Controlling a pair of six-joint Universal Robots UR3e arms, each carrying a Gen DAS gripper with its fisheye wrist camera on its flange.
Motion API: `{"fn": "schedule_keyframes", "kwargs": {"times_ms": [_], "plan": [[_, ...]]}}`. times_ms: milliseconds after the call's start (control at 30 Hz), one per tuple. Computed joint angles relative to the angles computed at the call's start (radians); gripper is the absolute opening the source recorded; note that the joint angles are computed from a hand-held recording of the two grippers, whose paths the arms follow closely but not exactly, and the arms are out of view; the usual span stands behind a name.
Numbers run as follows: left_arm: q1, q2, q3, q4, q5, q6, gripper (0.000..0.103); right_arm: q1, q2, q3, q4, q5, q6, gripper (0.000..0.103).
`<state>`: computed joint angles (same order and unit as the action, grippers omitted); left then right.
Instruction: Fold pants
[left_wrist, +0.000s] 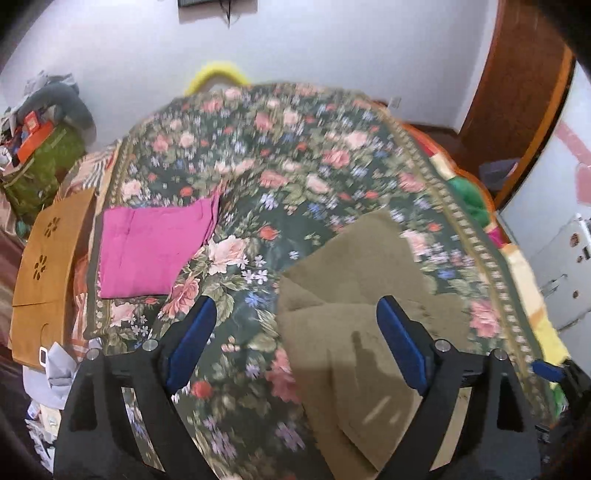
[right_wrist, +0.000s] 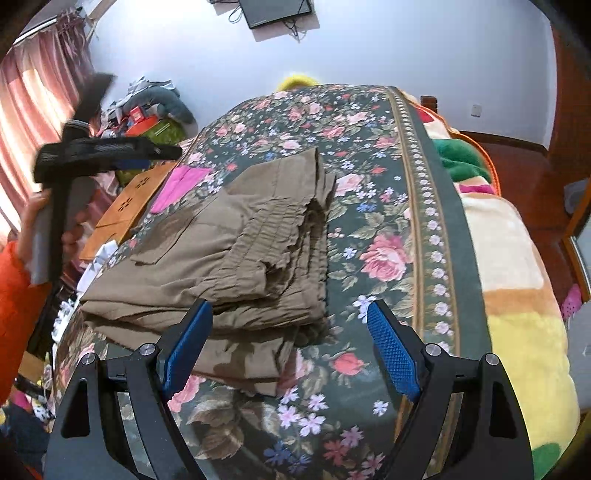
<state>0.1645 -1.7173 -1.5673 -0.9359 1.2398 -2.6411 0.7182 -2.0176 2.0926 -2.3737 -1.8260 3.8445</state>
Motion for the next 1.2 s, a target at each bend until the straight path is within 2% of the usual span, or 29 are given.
{"fn": "schedule_keyframes", "kwargs": {"times_ms": [267,400,500,567,667,767,900,1100,1200], "plan": [[-0.095,-0.362,0.278,-0.054,0.133,-0.054,0.089,-0.073,-0.051,0.047,0.007,0.046,0.005,0.083],[-0.142,-0.483,0.367,-0.078,0.234,-0.032,0.089,-0.1,-0.059,0.058,0.014,0.062,-0.003,0.083],[-0.147,-0.485,0.318,-0.007,0.264,-0.013,0.101,-0.107,-0.061,0.055,0.023,0.059,-0.008,0.083],[-0.14,-0.479,0.315,-0.031,0.261,0.004,0.101,-0.103,-0.058,0.049,0.027,0.049,-0.012,0.083],[-0.13,-0.437,0.26,-0.032,0.271,0.041,0.101,-0.082,-0.048,0.033,0.029,0.022,-0.004,0.083],[-0.101,-0.348,0.127,0.022,0.267,0.079,0.101,-0.067,-0.053,0.028,0.018,0.009,0.008,0.083],[-0.01,-0.196,-0.055,0.035,0.216,0.114,0.101,-0.034,-0.049,0.005,0.034,-0.018,0.023,0.083],[0.165,0.068,-0.285,-0.06,0.096,0.245,0.101,-0.008,-0.047,-0.006,0.037,-0.028,0.042,0.083],[0.239,0.211,-0.392,-0.106,0.056,0.308,0.101,-0.031,-0.049,0.023,0.006,0.012,0.039,0.083]]}}
